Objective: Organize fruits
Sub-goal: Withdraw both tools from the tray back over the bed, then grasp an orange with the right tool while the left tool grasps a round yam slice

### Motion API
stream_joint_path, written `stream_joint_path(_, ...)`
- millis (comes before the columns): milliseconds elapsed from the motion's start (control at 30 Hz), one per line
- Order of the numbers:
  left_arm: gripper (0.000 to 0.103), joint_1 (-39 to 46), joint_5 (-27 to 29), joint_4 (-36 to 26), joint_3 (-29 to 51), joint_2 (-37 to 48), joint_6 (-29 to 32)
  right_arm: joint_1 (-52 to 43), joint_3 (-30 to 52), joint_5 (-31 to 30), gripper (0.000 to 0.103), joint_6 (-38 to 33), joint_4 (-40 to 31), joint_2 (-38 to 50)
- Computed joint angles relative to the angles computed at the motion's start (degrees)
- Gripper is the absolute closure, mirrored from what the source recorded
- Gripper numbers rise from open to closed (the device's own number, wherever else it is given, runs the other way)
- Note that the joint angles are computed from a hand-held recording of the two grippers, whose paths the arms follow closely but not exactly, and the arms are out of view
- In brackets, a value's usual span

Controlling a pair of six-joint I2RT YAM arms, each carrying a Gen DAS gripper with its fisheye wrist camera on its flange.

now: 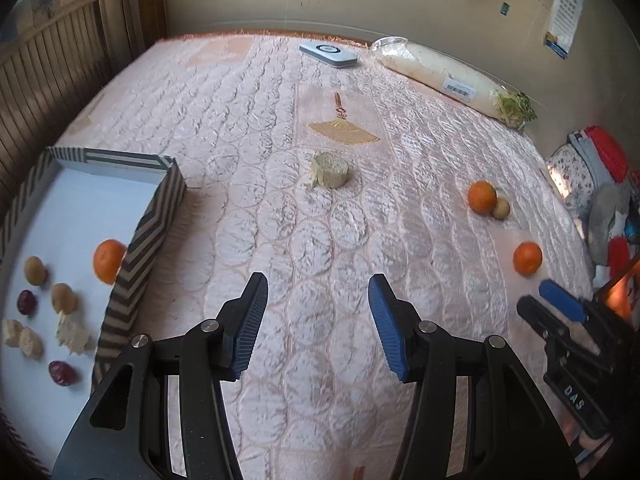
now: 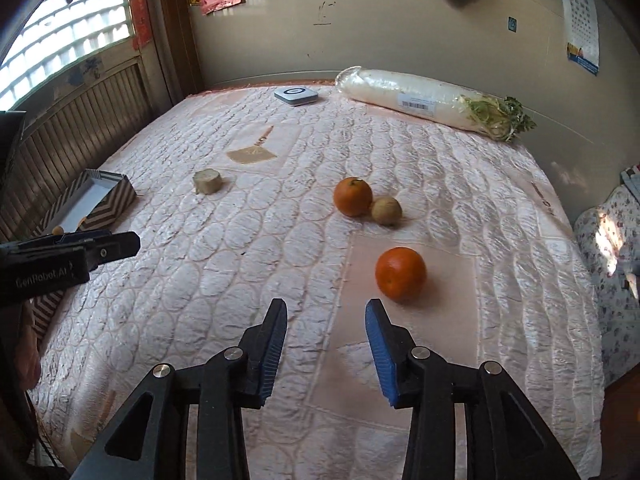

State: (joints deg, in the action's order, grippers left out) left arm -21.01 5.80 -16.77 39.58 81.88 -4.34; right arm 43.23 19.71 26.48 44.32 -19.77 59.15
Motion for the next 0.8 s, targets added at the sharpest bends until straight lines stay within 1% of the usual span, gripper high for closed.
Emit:
stream_joint_path(133,0.050,0.10,-0.53,-2.08,7.63,6.60,-2.61,-3.03,-1.12,-1.49,0.062,-2.60,-0.46,-3.66)
stream_joint_path(233,0.050,-0.38,-0.90,-3.90,14.13,12.23,-4.33,-4.33,-1.32,-2.71,0.062,-4.29,0.06,-3.82)
stream_joint_path(433,0.050,-1.31,-1.87,-7.67,25.01,22.78,-5.53,-6.87,-3.11,-4.38,0.062,-5.54,0.52,-5.86)
stream_joint_path(567,0.050,-1.75,-1.90,-8.55,28.90,26.51,-5.96,-8.34,-3.74,-4.99,0.061,-5.88,0.07,-7.15)
stream_joint_path(700,0.050,-2.80,-3.23,-9.33,31.55,29.57,-5.69,-8.79,-3.96,-5.26,0.061,-6.17,-0.02,-7.80)
stream_joint_path(767,0.050,-3.01,-3.51,-9.04,31.86,30.73,-5.97,-9.63,-4.14,-5.74,0.061,-6.78,0.59,-7.58)
stream_joint_path(800,0.050,-3.10,-3.82,-7.69,30.97,30.28,-5.92,-9.97,-4.21,-5.87,0.061,-7.01,0.91,-7.29)
